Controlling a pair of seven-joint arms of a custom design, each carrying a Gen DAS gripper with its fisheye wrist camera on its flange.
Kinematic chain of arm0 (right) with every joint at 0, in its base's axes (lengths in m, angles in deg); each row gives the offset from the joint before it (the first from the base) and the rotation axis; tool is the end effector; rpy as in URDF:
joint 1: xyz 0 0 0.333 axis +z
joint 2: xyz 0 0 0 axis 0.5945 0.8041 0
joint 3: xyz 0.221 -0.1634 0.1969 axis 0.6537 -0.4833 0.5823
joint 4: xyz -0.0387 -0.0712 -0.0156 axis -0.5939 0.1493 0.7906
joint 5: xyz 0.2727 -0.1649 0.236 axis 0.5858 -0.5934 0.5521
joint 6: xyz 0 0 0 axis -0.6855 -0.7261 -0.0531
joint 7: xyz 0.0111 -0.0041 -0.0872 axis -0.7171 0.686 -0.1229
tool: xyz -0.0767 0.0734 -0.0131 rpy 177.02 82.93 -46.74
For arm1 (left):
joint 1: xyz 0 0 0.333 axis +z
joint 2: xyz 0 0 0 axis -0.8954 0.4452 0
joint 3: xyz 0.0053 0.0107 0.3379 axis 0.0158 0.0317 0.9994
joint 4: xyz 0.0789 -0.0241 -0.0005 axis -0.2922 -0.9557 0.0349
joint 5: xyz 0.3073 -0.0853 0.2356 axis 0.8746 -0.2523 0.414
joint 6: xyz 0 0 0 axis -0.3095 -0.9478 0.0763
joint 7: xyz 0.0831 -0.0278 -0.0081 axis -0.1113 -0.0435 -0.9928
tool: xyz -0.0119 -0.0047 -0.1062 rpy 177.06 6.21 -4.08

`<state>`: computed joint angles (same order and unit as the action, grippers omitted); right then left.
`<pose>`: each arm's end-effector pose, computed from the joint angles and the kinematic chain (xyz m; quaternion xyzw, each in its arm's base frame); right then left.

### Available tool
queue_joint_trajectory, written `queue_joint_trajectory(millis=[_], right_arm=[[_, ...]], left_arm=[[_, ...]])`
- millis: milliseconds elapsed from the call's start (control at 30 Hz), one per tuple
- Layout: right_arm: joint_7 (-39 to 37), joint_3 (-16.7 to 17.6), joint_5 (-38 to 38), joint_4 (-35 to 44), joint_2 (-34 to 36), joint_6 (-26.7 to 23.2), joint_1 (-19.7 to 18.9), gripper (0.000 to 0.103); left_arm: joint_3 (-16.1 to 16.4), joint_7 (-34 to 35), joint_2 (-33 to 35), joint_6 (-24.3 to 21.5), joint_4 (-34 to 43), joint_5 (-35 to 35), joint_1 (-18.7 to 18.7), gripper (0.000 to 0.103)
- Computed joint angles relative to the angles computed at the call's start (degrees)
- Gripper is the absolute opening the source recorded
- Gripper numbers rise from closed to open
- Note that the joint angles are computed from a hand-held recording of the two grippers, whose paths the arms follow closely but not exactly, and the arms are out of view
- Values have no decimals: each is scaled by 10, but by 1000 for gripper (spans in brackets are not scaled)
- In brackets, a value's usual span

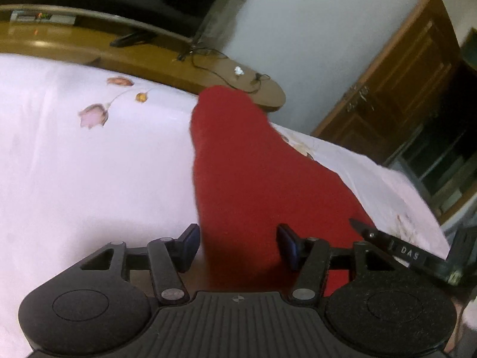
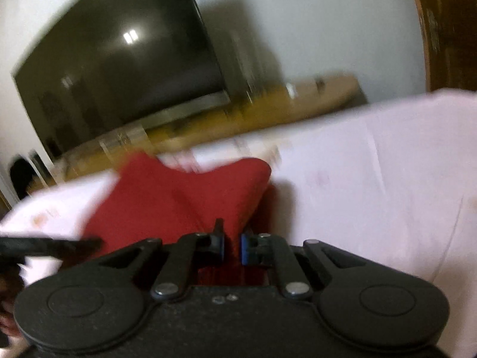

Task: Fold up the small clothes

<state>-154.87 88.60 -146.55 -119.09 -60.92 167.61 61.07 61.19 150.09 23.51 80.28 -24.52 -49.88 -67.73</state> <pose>0.4311 0.3262 0.4841 -0.4370 0.7646 -0.3043 0.3630 0.6836 -0.2523 0.4673 0.4411 -0.7744 0.4481 0.0698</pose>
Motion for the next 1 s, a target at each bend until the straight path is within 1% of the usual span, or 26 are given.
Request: queue_joint_trajectory(millis=[33,67,100,167,200,233,300,333,367,400,433,500,533,567,600,633,667,700,733,767,800,867,900,933,967,1000], right_arm=[[40,1,-31,-10,-3,4,-3,11],[55,0,-34,-14,-7,9,-4,11],[53,0,-29,-13,-7,6,-3,12],[26,4,-13,-6,-5,-11,1,15],[16,4,-8,-3,-4,-14,2,18],[5,3,1,-4,-8,-12,4,23],[-5,5,9,-3,-16,-21,4,29],[2,12,-5,-5,-25,-40,5,29],[11,18,-27,-8,-33,-56,4,29],[14,18,-43,-7,-35,-57,1,28],[14,18,-60,-4,-35,-57,-1,28],[-14,13,-73,15,-19,-49,-4,28],[-29,10,-73,26,-8,-43,-5,28],[-43,6,-77,36,4,-38,-6,28],[-53,3,-83,46,15,-34,-5,28],[-72,-1,-80,56,27,-31,-4,27],[-98,-5,-67,63,37,-29,-2,25],[-131,-8,-44,72,48,-31,1,20],[-191,-10,1,86,63,-52,5,19],[-239,-10,36,97,75,-90,12,19],[-253,-12,43,99,80,-111,18,19],[-245,-24,53,90,72,-91,18,20],[-258,-25,63,94,73,-91,19,20],[-266,-25,69,97,71,-93,21,23],[-260,-24,66,94,64,-95,24,24],[-248,-20,60,87,52,-100,27,27]], left_arm=[[0,-1,0,-2,1,2,0,58],[1,-2,1,-5,3,4,0,58],[2,-2,1,-8,4,7,1,59],[5,-7,-1,-7,6,18,-2,63],[7,-14,-3,-8,7,23,-3,64],[7,-14,-6,-3,6,22,-3,64],[-3,25,-18,33,-5,-3,3,64],[-8,46,-20,54,-5,-22,6,64],[-15,63,-19,64,-1,-44,11,64],[-22,78,-13,69,9,-68,15,64],[-29,91,-4,63,24,-89,20,64],[-32,102,13,46,51,-93,17,64],[-30,103,21,38,63,-81,10,64],[-22,91,29,31,75,-53,-3,64],[-5,57,41,27,91,-4,-24,64],[3,34,52,29,103,29,-39,64],[5,21,63,32,113,51,-46,64],[11,2,71,45,117,77,-59,64],[12,-13,78,58,121,94,-66,64],[12,-29,87,60,131,109,-69,67],[12,-45,94,59,139,123,-71,68],[2,-56,97,50,145,135,-61,68],[-7,-48,86,51,132,131,-50,68],[-22,-25,69,57,109,112,-32,68],[-41,9,48,60,81,81,-8,68],[-57,49,24,56,48,41,19,68]])
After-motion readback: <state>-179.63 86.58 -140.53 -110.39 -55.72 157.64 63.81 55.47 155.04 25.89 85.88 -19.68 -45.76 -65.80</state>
